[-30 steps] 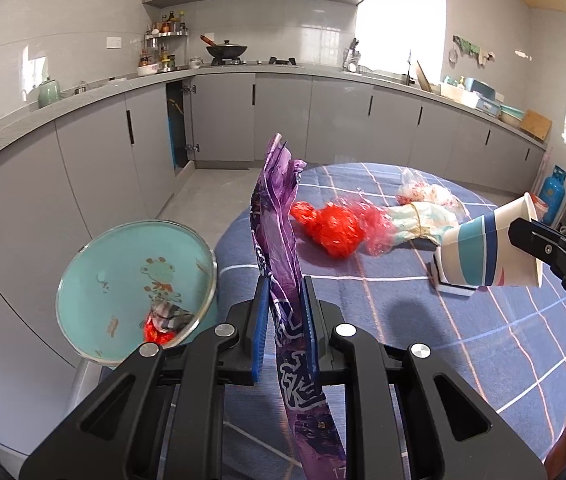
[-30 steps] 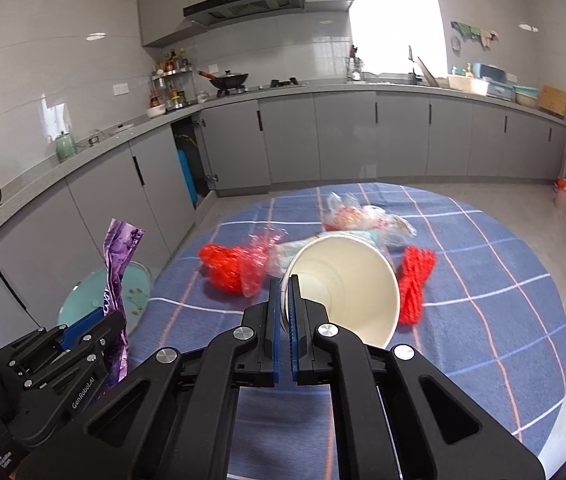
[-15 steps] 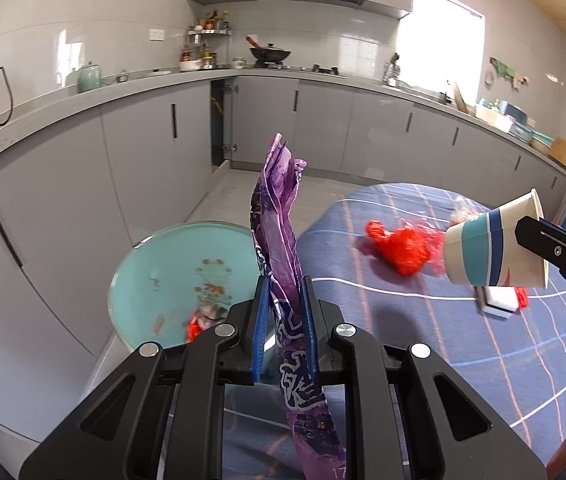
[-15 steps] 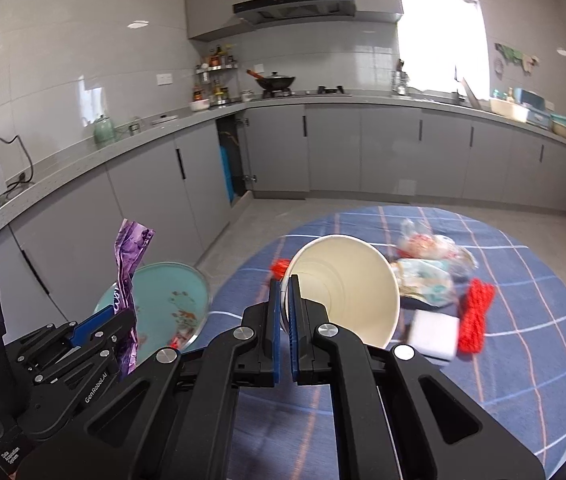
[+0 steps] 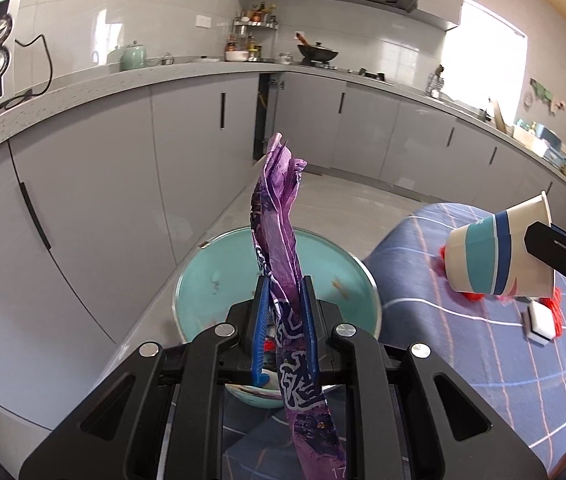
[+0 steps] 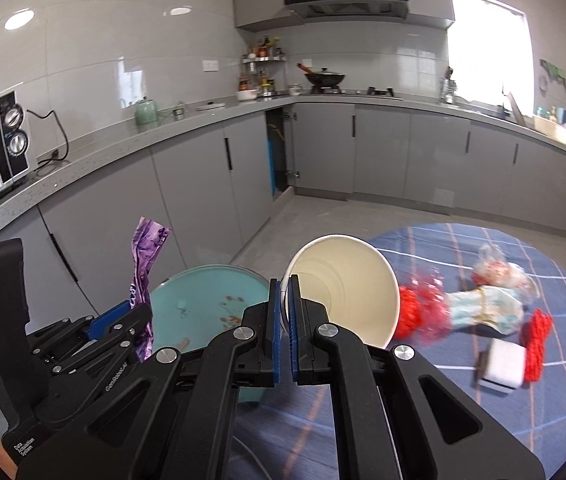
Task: Collect trash
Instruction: 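Carry the purple wrapper in the left tool while the right tool carries the cup to the bin, then open the right tool dropping the cup into the bin while the left tool releases the purple wrapper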
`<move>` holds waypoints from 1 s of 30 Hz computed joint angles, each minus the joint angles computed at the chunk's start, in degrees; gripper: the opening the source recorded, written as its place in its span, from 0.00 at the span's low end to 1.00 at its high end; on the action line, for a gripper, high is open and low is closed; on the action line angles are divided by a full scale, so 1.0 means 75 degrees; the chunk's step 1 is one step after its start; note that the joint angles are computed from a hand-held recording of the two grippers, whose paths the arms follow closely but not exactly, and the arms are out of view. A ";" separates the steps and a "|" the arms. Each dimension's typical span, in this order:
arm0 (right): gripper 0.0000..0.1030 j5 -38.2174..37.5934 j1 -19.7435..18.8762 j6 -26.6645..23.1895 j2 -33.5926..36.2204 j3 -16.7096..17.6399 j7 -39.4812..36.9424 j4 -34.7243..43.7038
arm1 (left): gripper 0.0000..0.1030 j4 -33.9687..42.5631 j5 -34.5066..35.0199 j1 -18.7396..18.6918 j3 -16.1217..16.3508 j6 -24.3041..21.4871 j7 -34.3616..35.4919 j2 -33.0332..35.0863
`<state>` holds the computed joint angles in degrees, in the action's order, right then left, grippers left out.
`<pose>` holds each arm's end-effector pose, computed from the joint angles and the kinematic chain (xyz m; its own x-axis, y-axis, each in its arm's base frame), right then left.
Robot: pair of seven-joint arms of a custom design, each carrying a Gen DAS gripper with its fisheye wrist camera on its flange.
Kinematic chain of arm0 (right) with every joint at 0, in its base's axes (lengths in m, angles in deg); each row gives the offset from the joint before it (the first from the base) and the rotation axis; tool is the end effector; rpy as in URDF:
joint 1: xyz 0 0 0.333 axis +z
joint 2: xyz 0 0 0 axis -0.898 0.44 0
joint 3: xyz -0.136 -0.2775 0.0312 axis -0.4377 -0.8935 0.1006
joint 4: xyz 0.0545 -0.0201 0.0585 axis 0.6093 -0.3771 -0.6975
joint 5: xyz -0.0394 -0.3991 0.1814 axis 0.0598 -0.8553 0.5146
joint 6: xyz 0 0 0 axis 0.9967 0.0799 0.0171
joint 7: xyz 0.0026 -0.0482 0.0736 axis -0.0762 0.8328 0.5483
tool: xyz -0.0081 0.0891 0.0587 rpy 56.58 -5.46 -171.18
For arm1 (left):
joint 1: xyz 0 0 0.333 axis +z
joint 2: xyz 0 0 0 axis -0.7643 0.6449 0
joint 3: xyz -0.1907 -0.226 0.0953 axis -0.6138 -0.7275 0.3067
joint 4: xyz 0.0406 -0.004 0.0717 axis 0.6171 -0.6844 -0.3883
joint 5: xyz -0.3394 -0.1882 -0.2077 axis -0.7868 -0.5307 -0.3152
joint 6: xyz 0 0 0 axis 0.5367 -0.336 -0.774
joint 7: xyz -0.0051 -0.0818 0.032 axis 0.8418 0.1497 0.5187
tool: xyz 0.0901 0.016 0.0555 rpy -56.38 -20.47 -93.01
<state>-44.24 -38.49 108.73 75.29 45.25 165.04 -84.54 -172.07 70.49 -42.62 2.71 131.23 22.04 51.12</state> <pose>0.5439 0.2513 0.5766 0.4263 -0.9018 -0.0705 -0.4836 -0.1614 -0.8603 0.5128 -0.1686 0.5304 0.2891 -0.9512 0.1077 -0.5531 -0.2579 -0.7922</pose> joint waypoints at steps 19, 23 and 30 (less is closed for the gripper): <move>0.05 0.0582 -0.0479 -0.1034 0.1606 0.0940 -0.0442 0.1578 | 0.16 0.0200 -0.0597 -0.0302 0.0686 -0.0282 0.0450 0.0790; 0.05 0.0557 -0.0558 -0.1320 0.1906 0.1054 -0.0378 0.1885 | 0.16 0.0245 -0.0649 -0.0350 0.0766 -0.0316 0.0556 0.0940; 0.05 0.0808 -0.0733 -0.1771 0.2285 0.1243 -0.0578 0.2260 | 0.16 0.0324 -0.0836 -0.0457 0.0932 -0.0310 0.0773 0.1177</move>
<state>-38.19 -43.99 95.45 92.42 54.57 160.71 -67.60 -169.64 64.22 -46.05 9.70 128.91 27.83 59.95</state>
